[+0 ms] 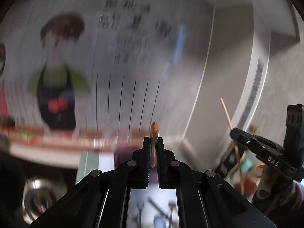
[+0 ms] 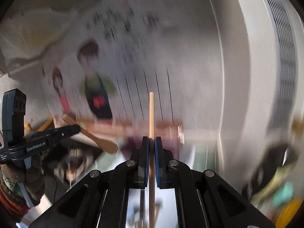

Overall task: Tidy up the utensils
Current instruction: 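Lift both held utensils into the purple holder and open both grippers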

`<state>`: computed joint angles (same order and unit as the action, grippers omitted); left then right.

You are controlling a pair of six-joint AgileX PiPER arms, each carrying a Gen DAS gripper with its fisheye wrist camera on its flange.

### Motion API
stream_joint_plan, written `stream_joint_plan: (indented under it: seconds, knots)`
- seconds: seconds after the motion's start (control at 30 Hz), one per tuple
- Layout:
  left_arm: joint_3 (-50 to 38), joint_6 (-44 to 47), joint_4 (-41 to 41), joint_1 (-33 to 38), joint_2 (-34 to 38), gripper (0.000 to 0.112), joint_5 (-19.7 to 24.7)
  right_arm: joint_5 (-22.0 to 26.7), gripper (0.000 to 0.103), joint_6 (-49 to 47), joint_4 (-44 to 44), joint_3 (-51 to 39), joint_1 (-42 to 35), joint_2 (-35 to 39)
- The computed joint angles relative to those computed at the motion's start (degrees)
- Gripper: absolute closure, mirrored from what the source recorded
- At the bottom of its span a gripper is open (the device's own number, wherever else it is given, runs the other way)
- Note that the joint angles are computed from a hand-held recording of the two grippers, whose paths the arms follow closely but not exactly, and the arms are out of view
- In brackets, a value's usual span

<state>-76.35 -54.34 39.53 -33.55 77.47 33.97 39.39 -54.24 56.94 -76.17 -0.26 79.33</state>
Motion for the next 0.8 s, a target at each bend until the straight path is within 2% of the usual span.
stream_joint_plan:
  seconds: [0.1, 0.27, 0.4, 0.6, 0.63, 0.73, 0.8]
  knots:
    - [-6.22, 5.12, -2.78, 3.74, 3.71, 0.106, -0.98, -2.72, 0.097, 1.97, -0.20, -7.78, 3.09, 5.17]
    - [-12.95, 20.36, -20.18, 11.25, 11.61, 0.106, -3.31, -3.19, 0.097, 5.73, -2.48, -16.64, 5.89, 14.67]
    - [-14.19, 29.16, -30.28, 14.72, 15.71, 0.106, -3.70, -3.37, 0.097, 2.31, 1.96, -20.90, 6.37, 21.77]
    - [-12.49, 29.75, -31.47, 15.91, 19.42, 0.106, -3.45, -3.90, 0.097, 1.48, 6.85, -28.56, 7.12, 32.49]
    - [-12.51, 29.81, -31.75, 16.26, 20.09, 0.106, -3.40, -5.22, 0.097, 1.31, 7.04, -29.35, 7.54, 33.89]
    - [-13.15, 31.55, -35.24, 17.67, 22.48, 0.106, -3.24, -7.40, 0.097, 1.35, 5.80, -31.56, 8.66, 36.93]
    - [-13.80, 32.37, -36.81, 18.16, 24.18, 0.106, -3.03, -8.00, 0.097, 3.48, 2.00, -33.60, 9.68, 39.20]
